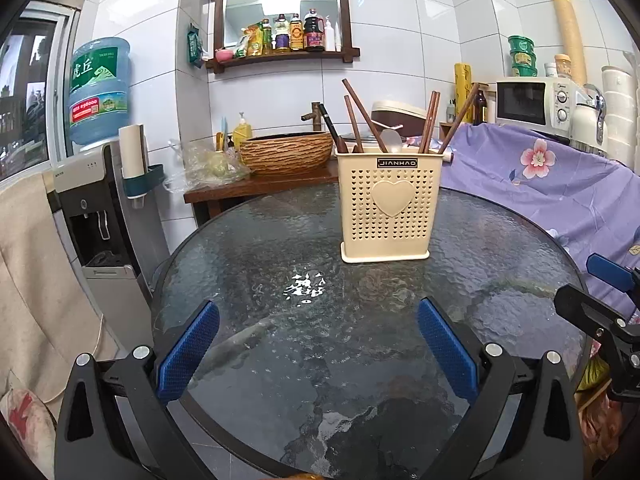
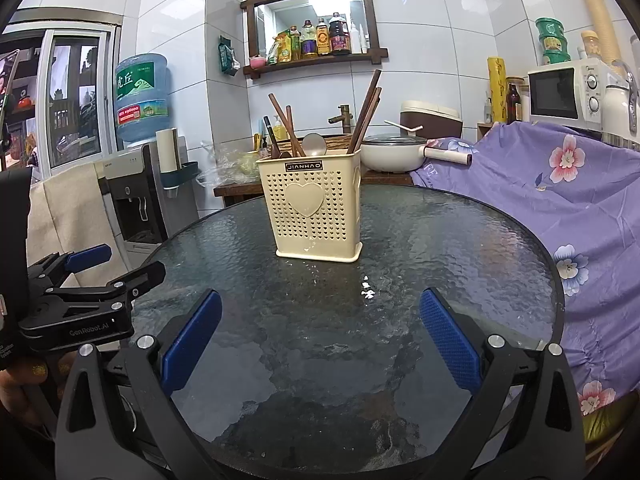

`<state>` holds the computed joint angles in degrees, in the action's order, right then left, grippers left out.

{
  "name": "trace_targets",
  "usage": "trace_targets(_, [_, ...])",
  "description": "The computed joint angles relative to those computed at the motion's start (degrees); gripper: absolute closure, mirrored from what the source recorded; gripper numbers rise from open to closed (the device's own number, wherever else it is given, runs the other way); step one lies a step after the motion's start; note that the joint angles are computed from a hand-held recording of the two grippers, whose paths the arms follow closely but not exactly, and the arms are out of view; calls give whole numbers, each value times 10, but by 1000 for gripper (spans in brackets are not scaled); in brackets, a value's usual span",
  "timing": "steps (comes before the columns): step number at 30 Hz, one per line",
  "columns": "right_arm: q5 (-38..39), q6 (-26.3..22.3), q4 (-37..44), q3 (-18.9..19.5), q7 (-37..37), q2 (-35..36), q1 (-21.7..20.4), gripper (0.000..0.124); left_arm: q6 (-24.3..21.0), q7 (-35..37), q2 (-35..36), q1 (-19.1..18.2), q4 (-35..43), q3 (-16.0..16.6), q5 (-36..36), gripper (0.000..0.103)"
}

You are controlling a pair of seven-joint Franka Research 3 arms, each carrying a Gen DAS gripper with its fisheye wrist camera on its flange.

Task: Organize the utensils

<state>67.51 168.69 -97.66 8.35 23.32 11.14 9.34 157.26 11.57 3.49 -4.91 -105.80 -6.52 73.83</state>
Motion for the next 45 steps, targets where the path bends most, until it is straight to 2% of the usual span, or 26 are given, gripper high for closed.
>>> trace_targets(45, [7,-3,-7,-2,-7,-3,2,26,13,13,-1,2,-4,1,-18,6])
